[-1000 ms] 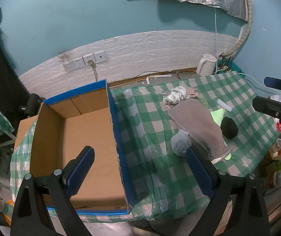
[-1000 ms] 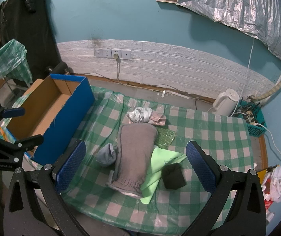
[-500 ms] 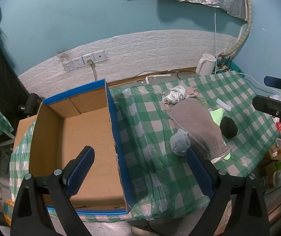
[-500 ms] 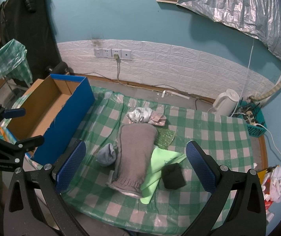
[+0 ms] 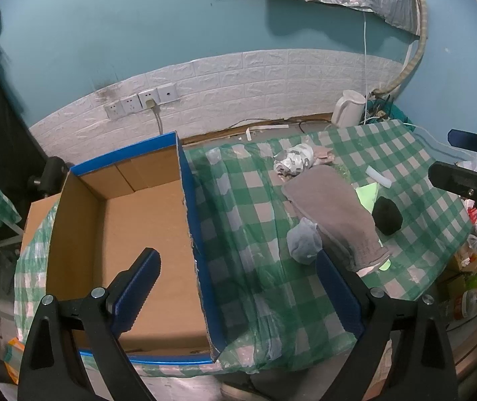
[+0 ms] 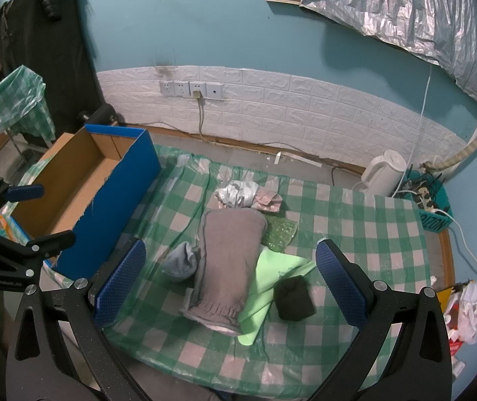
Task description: Organize soft objects
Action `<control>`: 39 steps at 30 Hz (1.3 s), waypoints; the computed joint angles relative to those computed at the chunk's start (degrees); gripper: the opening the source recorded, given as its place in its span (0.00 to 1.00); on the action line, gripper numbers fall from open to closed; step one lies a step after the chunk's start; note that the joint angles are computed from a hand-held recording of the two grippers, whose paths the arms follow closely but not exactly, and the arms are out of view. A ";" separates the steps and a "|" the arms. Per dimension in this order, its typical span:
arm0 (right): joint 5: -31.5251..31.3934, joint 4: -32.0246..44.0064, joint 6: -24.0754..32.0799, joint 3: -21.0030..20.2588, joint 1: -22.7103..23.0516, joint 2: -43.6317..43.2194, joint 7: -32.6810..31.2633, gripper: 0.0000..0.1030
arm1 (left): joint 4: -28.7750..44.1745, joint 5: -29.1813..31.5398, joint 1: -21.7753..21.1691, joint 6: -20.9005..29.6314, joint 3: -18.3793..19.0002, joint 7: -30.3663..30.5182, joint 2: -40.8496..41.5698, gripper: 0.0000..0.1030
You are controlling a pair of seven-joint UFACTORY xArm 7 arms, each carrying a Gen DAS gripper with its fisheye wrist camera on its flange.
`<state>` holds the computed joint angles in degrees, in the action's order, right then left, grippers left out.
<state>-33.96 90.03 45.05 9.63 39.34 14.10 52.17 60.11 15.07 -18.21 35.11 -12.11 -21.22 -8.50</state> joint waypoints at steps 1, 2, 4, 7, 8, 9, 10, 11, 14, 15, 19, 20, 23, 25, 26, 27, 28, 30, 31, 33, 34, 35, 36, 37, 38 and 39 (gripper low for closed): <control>-0.01 -0.02 -0.03 -0.01 0.00 0.00 0.04 0.99 | 0.00 -0.12 0.00 -0.04 0.06 0.11 0.00 0.92; 0.03 -0.04 -0.08 -0.01 -0.02 0.00 -0.01 0.99 | -0.08 -0.12 -0.03 -0.05 0.02 0.03 -0.05 0.92; 0.00 -0.07 -0.05 -0.02 -0.01 0.00 -0.02 0.99 | -0.32 0.01 -0.12 -0.10 -0.18 -0.33 -0.20 0.92; 0.29 0.05 -0.15 -0.08 -0.29 0.08 -0.53 0.99 | -0.20 0.13 -0.10 0.03 -0.17 -0.35 -0.09 0.92; 0.43 0.12 -0.21 -0.12 -0.41 0.13 -0.75 0.99 | 0.05 -0.18 -0.01 0.04 0.14 0.19 0.04 0.92; 0.63 0.23 -0.21 -0.16 -0.55 0.20 -1.01 0.99 | 0.04 -0.31 -0.02 0.05 0.16 0.26 0.03 0.92; 0.51 -0.27 -0.33 -0.15 -0.42 -0.01 -0.66 0.99 | 0.00 -0.50 -0.06 0.07 0.16 0.35 0.00 0.92; 0.42 -0.64 -0.45 -0.15 -0.38 -0.13 -0.38 0.99 | 0.10 -0.66 -0.08 0.05 0.16 0.42 0.27 0.92; 0.56 -1.81 -0.92 -0.12 -0.62 -0.67 0.16 0.99 | -0.16 -0.61 -0.25 0.02 -0.05 0.00 0.44 0.92; 0.72 -2.24 -1.05 -0.08 -0.79 -0.88 0.24 0.99 | -0.18 -0.43 -0.31 0.02 -0.19 -0.43 0.69 0.92; 1.57 -6.97 -2.97 0.16 -2.32 -2.91 0.60 0.99 | 1.19 -0.04 -0.65 0.75 -0.06 -0.85 3.16 0.92; 1.97 -7.22 -2.93 0.31 -2.67 -3.01 0.43 0.99 | 1.82 -0.10 -0.77 1.19 0.07 -0.72 3.84 0.92; 3.32 -7.02 -2.49 0.54 -3.62 -2.67 -0.71 0.99 | 3.63 -0.89 -1.36 3.01 0.43 -0.16 5.76 0.92; 3.84 -7.59 -2.27 0.56 -3.96 -2.85 -0.98 0.99 | 4.57 -1.46 -1.82 4.24 0.58 -0.08 6.79 0.92; 4.33 -7.72 -2.23 0.58 -4.24 -2.76 -1.33 0.99 | 4.89 -1.87 -2.07 4.47 0.65 0.20 7.28 0.92; 4.64 -7.89 -2.13 0.53 -4.47 -2.72 -1.51 0.99 | 5.98 -2.23 -2.16 4.88 0.86 0.84 8.30 0.92; 4.99 -8.15 -2.09 0.49 -4.71 -2.71 -1.72 0.99 | 6.24 -1.88 -2.47 5.05 0.85 0.58 8.69 0.92; 5.75 -8.77 -1.98 0.36 -5.26 -2.57 -1.96 0.99 | 7.70 -1.89 -2.72 5.65 1.18 1.38 9.96 0.92; 6.10 -9.30 -2.05 0.28 -5.50 -2.65 -1.95 0.99 | 8.16 -1.76 -2.96 5.89 1.24 1.40 10.46 0.92; 6.78 -10.39 -2.32 0.13 -6.06 -2.80 -1.95 0.99 | 9.35 -1.95 -3.43 6.46 1.31 1.62 11.70 0.92; 7.14 -10.97 -2.46 0.09 -6.33 -2.94 -1.93 0.99 | 9.82 -2.15 -3.68 6.62 1.35 1.73 12.31 0.92; 7.53 -11.56 -2.70 0.06 -6.62 -3.03 -1.93 0.99 | 10.36 -2.38 -3.84 7.00 1.46 1.98 12.81 0.92; 7.86 -12.06 -2.85 0.03 -6.90 -3.06 -1.95 0.99 | 10.95 -2.40 -4.09 7.29 1.50 2.02 13.51 0.92; 8.12 -12.55 -2.96 -0.02 -7.15 -3.13 -1.88 0.98 | 11.42 -2.36 -4.35 7.49 1.57 2.02 14.08 0.92; 8.45 -13.01 -3.06 -0.04 -7.42 -3.20 -1.97 0.98 | 12.03 -2.17 -4.67 7.73 1.61 1.92 14.87 0.92; 8.77 -13.51 -3.17 -0.06 -7.69 -3.33 -2.07 0.98 | 12.47 -2.05 -4.90 7.97 1.74 1.88 15.38 0.92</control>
<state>-25.19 76.52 41.88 9.56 31.65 10.77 50.10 72.58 13.01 -23.11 43.09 -10.38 -19.34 6.88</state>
